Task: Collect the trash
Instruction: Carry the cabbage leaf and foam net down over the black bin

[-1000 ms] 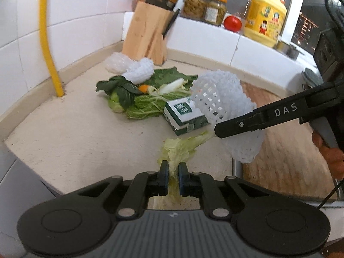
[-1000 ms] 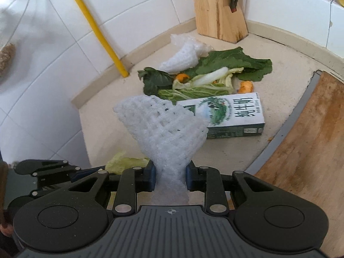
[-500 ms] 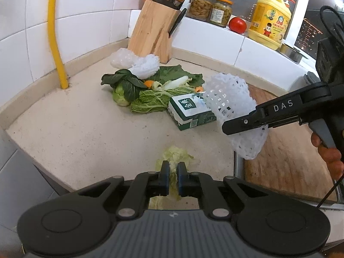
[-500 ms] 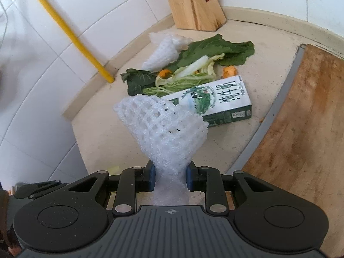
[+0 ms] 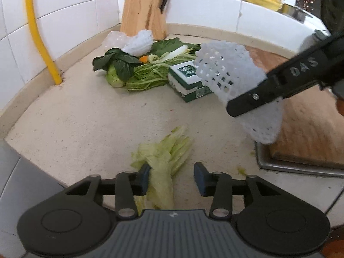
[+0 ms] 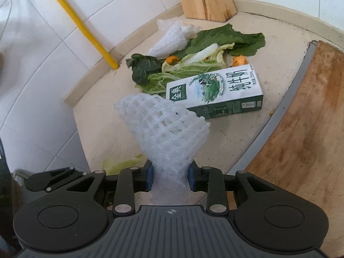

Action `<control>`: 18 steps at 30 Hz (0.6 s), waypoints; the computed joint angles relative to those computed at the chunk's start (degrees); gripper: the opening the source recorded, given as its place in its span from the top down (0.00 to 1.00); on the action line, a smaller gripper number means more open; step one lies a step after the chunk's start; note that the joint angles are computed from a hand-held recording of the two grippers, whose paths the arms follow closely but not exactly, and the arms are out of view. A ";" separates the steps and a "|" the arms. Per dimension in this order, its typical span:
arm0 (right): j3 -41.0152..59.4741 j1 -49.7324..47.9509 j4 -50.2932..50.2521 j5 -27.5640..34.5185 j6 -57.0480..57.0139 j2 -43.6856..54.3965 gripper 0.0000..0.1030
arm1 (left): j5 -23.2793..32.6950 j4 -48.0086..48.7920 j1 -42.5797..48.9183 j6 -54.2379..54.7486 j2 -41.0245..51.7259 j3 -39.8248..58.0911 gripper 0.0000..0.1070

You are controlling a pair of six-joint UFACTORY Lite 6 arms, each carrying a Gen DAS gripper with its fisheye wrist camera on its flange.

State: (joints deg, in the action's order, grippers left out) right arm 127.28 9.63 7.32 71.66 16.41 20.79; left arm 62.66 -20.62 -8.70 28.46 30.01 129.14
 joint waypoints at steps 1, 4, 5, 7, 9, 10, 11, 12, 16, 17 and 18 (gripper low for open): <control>-0.81 0.12 0.30 -0.50 -0.52 -0.38 0.62 | -1.42 0.88 -0.37 -0.47 -0.31 -1.01 0.61; -3.24 0.72 0.63 -2.03 -1.36 -1.29 0.58 | -3.21 0.64 -0.32 -2.00 0.30 -1.17 0.59; -3.89 0.84 0.78 -2.43 -1.68 -1.45 0.58 | -2.73 1.89 -0.68 -3.72 1.01 0.26 0.65; -5.34 1.17 0.69 -3.55 -1.57 -1.93 0.61 | -0.97 1.88 -0.48 -4.72 1.74 2.21 0.87; -5.33 1.73 0.28 -3.44 -1.18 -1.62 0.63 | 1.97 0.69 0.48 -5.92 2.76 4.64 0.92; -5.75 1.86 0.29 -3.67 -1.09 -1.89 0.65 | 2.09 0.62 0.86 -6.64 2.14 4.07 0.93; -6.34 1.90 0.58 -4.02 -1.24 -2.33 0.65 | 1.87 0.91 1.08 -7.21 1.25 3.15 0.94; -6.92 1.91 0.70 -4.33 -1.07 -2.84 0.65 | 1.89 0.64 1.52 -7.52 0.46 2.50 0.94; -8.56 2.28 0.87 -5.28 -0.26 -4.64 0.67 | 4.47 -2.95 4.52 -8.39 0.36 4.47 0.94; -8.35 2.61 0.77 -5.28 -0.11 -4.65 0.67 | 3.69 -2.71 4.87 -8.38 -0.64 3.39 0.94; -7.77 3.11 0.49 -5.13 0.11 -4.38 0.67 | 3.34 -2.48 5.12 -8.41 -1.24 2.87 0.94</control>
State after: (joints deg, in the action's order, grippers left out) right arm 119.51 12.74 7.81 66.54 16.52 16.41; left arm 66.01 -23.10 -3.58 20.05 28.77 132.01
